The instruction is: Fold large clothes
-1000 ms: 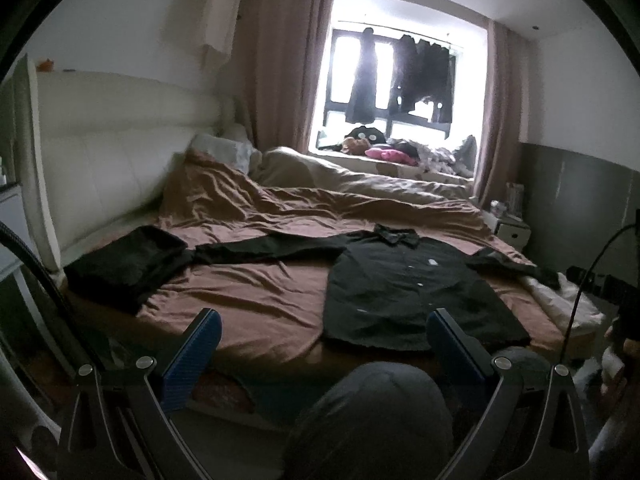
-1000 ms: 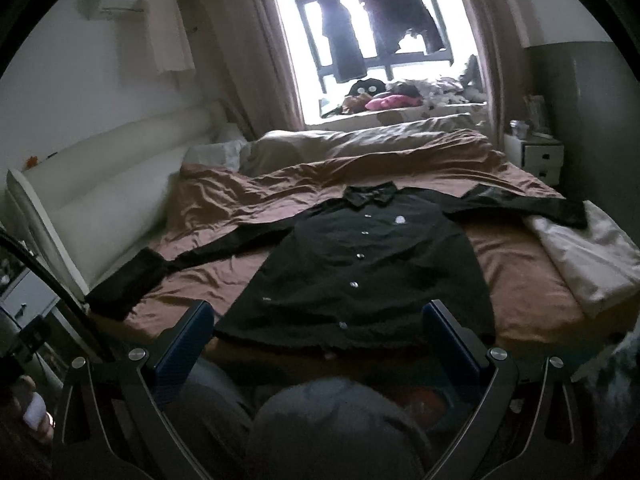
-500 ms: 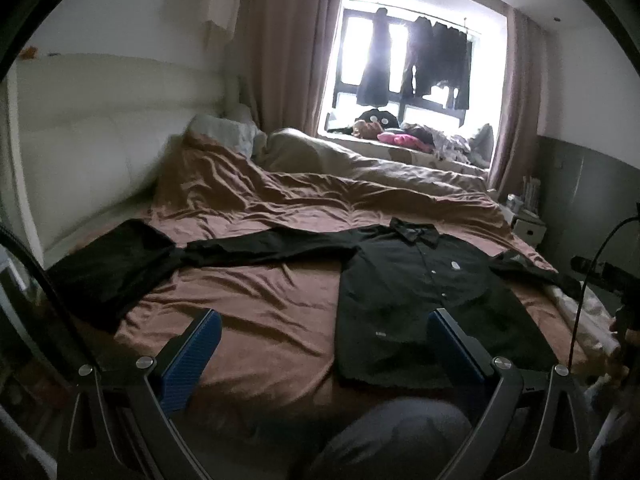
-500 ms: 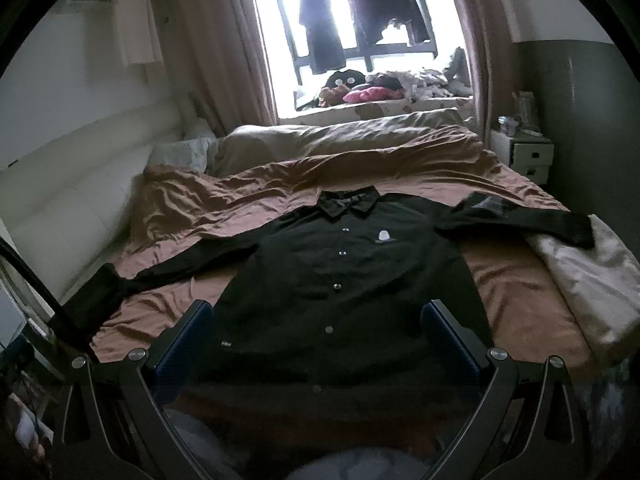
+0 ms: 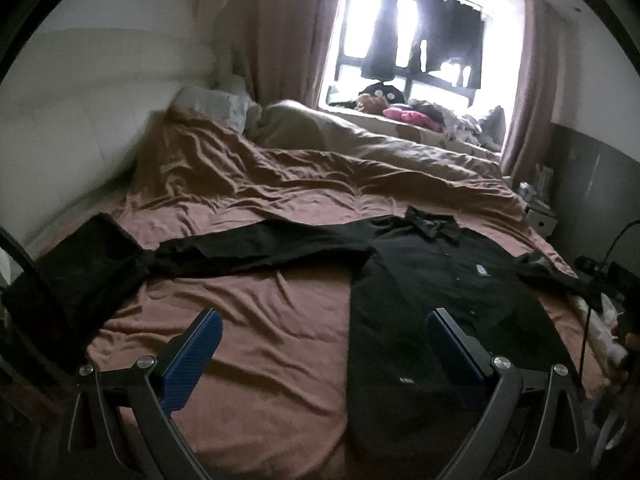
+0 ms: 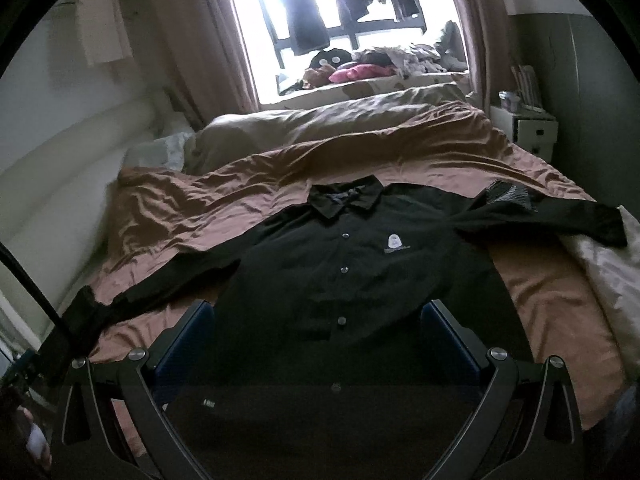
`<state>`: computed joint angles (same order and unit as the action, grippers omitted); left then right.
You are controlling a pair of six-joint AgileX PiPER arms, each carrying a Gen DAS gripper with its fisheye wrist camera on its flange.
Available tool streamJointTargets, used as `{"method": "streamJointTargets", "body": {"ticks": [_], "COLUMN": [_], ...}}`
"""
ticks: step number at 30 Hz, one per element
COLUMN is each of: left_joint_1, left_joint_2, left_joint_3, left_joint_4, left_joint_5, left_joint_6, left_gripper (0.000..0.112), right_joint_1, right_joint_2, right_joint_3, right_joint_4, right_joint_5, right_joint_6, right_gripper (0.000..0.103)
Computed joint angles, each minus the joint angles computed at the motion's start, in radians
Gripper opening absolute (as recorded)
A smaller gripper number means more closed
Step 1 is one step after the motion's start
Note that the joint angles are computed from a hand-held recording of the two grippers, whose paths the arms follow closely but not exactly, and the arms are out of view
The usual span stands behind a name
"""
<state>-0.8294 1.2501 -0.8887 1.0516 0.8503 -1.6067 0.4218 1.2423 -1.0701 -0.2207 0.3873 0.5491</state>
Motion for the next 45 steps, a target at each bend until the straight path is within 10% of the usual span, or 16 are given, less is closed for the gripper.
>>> {"method": "streamJointTargets", "body": {"ticks": [10,22,41,45], "left_joint_1": [0.452,0.779,0.997,0.966], "left_joint_2": [0.144,0.397,0.83,0.902], "left_joint_3": [-0.049,-0.177,-0.51,-0.603], "left_joint_4": [-0.205,-0.559,-0.978,-0.783], "left_joint_5": [-0.327,-0.529,-0.475,-0.402], "left_joint_6": [0.271,0.587,0.821,0.618], "left_gripper": [0.097,0.096,0.096,0.096], "right_joint_1": [0.024,0.032,0.023,0.019], "right_joint_2": [0.282,0.59,1.053,1.152], "right_joint_3": [-0.299,-0.618,-1.309,-1.493], "right_joint_4": [-0.013,-0.09,0.013,0.057], "right_joint_5": [0.027,0.055,0.346,0.44], "right_joint_6": [-0.023,-0.045,-0.236,-0.281], "right_gripper": [0.103,0.103,0.103,0.103]}}
